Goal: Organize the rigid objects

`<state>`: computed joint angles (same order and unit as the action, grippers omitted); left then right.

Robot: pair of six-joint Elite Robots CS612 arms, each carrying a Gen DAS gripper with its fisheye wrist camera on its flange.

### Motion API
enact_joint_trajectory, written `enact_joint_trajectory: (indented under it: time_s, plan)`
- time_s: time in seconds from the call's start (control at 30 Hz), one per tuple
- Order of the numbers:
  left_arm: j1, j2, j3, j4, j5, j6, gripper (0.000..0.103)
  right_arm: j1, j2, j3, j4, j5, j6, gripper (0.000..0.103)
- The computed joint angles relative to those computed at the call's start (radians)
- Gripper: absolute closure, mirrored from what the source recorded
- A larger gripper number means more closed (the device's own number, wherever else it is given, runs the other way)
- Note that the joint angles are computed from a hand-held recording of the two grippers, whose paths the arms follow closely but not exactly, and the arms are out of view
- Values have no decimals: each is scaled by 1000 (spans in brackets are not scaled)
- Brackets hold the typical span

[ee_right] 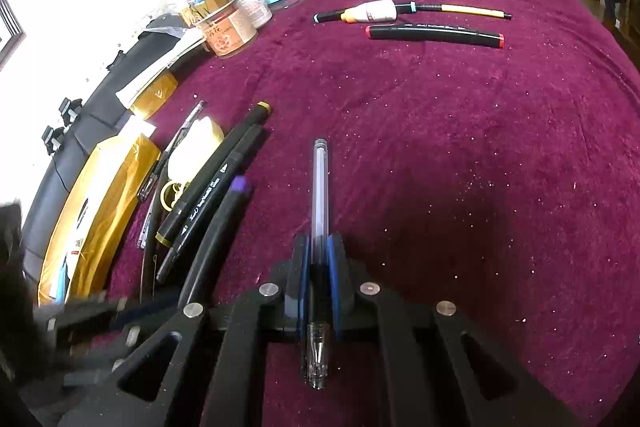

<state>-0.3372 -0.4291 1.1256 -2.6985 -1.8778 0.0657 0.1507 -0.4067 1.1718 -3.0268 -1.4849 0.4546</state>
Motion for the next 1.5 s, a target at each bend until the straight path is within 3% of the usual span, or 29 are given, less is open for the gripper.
enact_joint_trajectory:
  time_s: [0.13,0.3,0.37,0.47,0.6,0.7,0.83,0.9,1.03,1.13,1.2,1.33,1.4,1.5]
  plan:
    - [-5,-10,25,-35,17,-11,83,7,4,-9,5,-10,-21,94]
    - [-28,9,17,-125,109,-14,89,14,6,-12,-5,-24,-53,94]
    - [-18,-2,37,-128,70,-34,89,10,6,-3,-43,0,-48,94]
    - [18,-37,99,-180,-54,-79,89,13,2,14,-140,11,-78,94]
    - [72,-92,197,-359,-110,-187,89,19,2,20,-215,34,-121,94]
    - [120,-110,240,-485,-98,-308,89,19,4,20,-244,82,-124,94]
    - [187,-105,229,-531,-69,-440,89,31,-5,6,-245,181,-111,94]
    - [208,-98,216,-541,-39,-468,89,49,1,-39,-194,222,-129,94]
    - [247,-61,132,-470,-37,-430,88,87,68,-221,-28,316,-187,94]
    - [272,-23,45,-364,-63,-419,88,116,151,-423,149,318,-241,94]
    - [283,2,-8,-301,-63,-443,88,134,219,-567,247,271,-270,94]
    - [282,26,-64,-195,-53,-386,88,147,344,-807,403,241,-277,94]
    - [272,32,-83,-147,-8,-374,88,152,363,-836,424,212,-281,94]
    - [267,43,-109,-94,8,-342,88,159,349,-803,394,170,-320,94]
